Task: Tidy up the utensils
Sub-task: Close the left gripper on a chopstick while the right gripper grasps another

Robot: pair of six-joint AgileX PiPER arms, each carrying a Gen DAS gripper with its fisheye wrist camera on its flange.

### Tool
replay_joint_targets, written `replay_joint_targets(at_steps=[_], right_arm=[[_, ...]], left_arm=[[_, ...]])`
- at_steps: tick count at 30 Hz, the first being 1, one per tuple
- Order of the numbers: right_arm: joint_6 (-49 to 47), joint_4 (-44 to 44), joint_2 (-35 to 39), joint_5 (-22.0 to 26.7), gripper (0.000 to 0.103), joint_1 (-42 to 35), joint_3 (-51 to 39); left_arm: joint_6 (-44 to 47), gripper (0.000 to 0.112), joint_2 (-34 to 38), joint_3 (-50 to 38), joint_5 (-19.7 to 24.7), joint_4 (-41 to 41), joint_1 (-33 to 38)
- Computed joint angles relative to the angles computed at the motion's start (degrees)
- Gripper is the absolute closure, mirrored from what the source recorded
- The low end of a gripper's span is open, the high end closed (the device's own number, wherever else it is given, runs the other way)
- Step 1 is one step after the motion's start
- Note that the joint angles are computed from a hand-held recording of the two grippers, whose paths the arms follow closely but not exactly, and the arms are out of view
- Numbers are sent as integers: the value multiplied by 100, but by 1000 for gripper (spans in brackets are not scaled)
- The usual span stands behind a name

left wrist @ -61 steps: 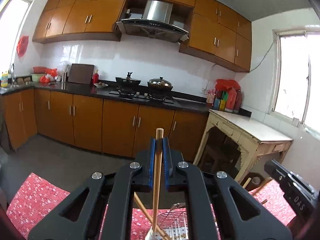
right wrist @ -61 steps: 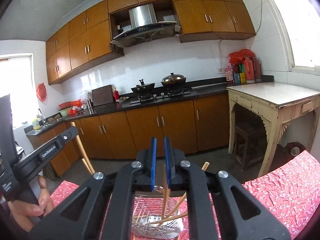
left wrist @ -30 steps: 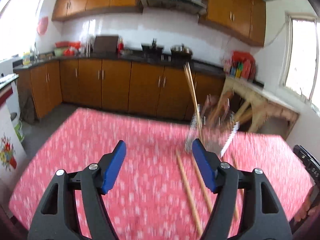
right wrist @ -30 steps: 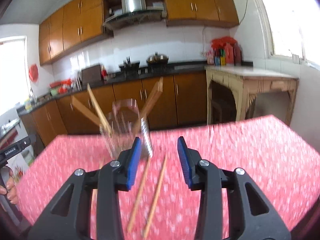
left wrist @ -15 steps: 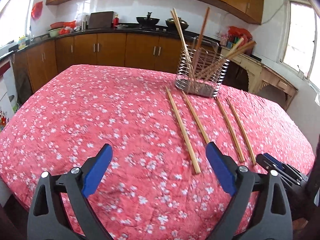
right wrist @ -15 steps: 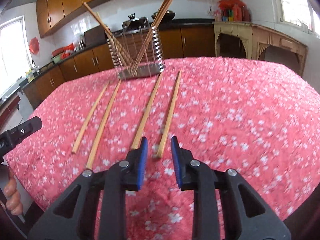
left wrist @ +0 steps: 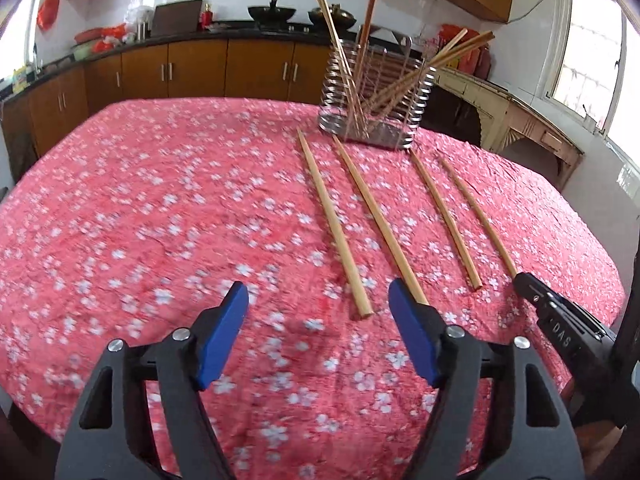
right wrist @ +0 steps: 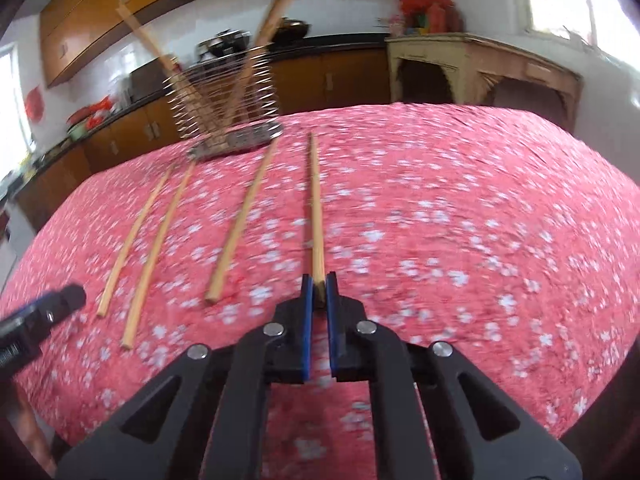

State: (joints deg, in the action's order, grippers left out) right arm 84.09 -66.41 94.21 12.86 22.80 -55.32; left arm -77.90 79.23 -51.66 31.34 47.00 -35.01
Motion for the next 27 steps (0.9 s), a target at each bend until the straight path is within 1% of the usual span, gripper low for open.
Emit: replay_joint_targets(at_steps=[2,3,6,8,9,11,12,14,15,17,20,21,22,24,25,26,27], right_arm=[[294,-219,10,1,96,-57,22],[389,-290,4,-7,96,-75,39],[471,-378,-19,-37,96,-95,76],[482,-393,-35,-95,96,-123,100],[506,-414,-35,-121,96,-133,105],[627,-532,-38,-114,96,-109,117],[625,-541,-43,-113,96,-109,120],[682,-579,-30,-132,96,-102,114],[762,-648,-31,-146,96,-105,130],[946,-812,-48,-162,96,-113,171],[1245,-1139,-66,-83,96,-64,225],[1341,-1244,-71,-57,95,-44,244],[1395,-1296,-74,-46,95,-35,255],[1369,-1238,-89,-93,95,-60,269],[1338,-1199,-95,-110,95,-69,272],[1294,-1146,-99,-120,95,-77,270],[1291,-1140,-101,-114,95,-74,271]], left_arm=[[89,50,166,-112,-2,-111,-7],[19,51,240,-167,74,-39,-49],[-25,62,444,-405,298,60,-133],[-90,76,556,-523,462,130,-163],[-124,82,593,-562,521,170,-159],[-36,100,574,-557,464,83,-55],[2,105,559,-528,452,17,22],[30,105,398,-340,402,38,217],[-23,105,317,-250,475,102,289],[-50,105,166,-54,412,159,460],[129,105,-78,214,51,43,719],[209,105,-185,338,-158,16,798],[102,105,-257,412,-224,135,800],[18,101,-389,531,-375,275,801],[-56,89,-400,528,-341,345,765],[-171,73,-408,533,-298,444,728],[-350,69,-443,566,-246,608,661]])
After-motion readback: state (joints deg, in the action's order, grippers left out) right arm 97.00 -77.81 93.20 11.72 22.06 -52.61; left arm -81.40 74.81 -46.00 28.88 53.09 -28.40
